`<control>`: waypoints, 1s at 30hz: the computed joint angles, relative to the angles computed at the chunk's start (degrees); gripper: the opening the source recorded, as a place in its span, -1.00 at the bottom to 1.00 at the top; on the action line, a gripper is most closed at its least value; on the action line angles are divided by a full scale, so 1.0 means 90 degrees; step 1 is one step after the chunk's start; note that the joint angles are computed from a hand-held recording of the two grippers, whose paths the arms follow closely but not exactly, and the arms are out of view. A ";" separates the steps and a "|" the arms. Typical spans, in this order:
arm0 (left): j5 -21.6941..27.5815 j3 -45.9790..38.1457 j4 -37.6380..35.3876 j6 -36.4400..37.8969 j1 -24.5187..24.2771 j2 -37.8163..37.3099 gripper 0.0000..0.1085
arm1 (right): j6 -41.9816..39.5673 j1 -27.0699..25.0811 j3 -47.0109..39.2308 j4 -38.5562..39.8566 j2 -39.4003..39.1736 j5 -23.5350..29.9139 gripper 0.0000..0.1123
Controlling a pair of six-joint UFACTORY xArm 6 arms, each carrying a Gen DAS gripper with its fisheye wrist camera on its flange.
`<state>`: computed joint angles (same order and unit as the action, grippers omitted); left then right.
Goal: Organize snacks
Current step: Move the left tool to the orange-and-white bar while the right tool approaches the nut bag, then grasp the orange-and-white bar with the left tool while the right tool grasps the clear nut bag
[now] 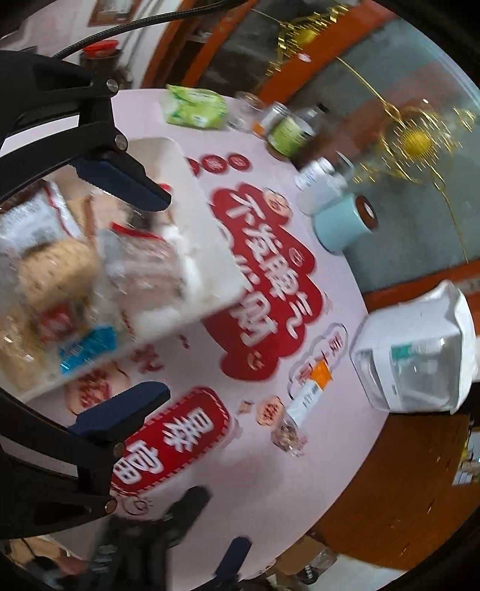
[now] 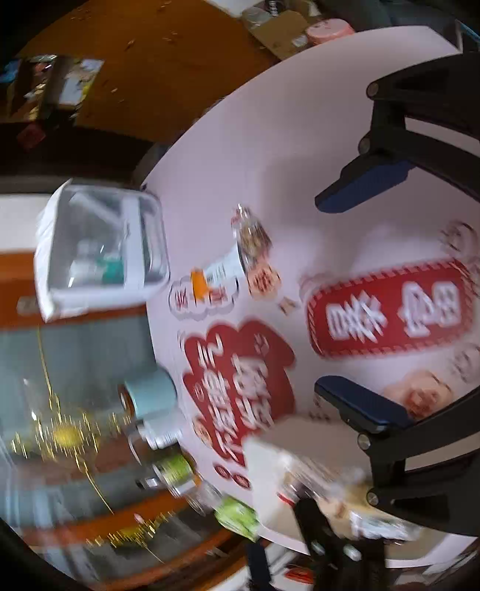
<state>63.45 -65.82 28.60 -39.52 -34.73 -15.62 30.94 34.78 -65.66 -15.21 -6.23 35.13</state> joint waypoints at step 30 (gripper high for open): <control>-0.0500 -0.5026 -0.1408 0.0324 0.0775 0.5352 0.71 | -0.2782 -0.1555 -0.3110 0.2416 0.3576 0.0587 -0.11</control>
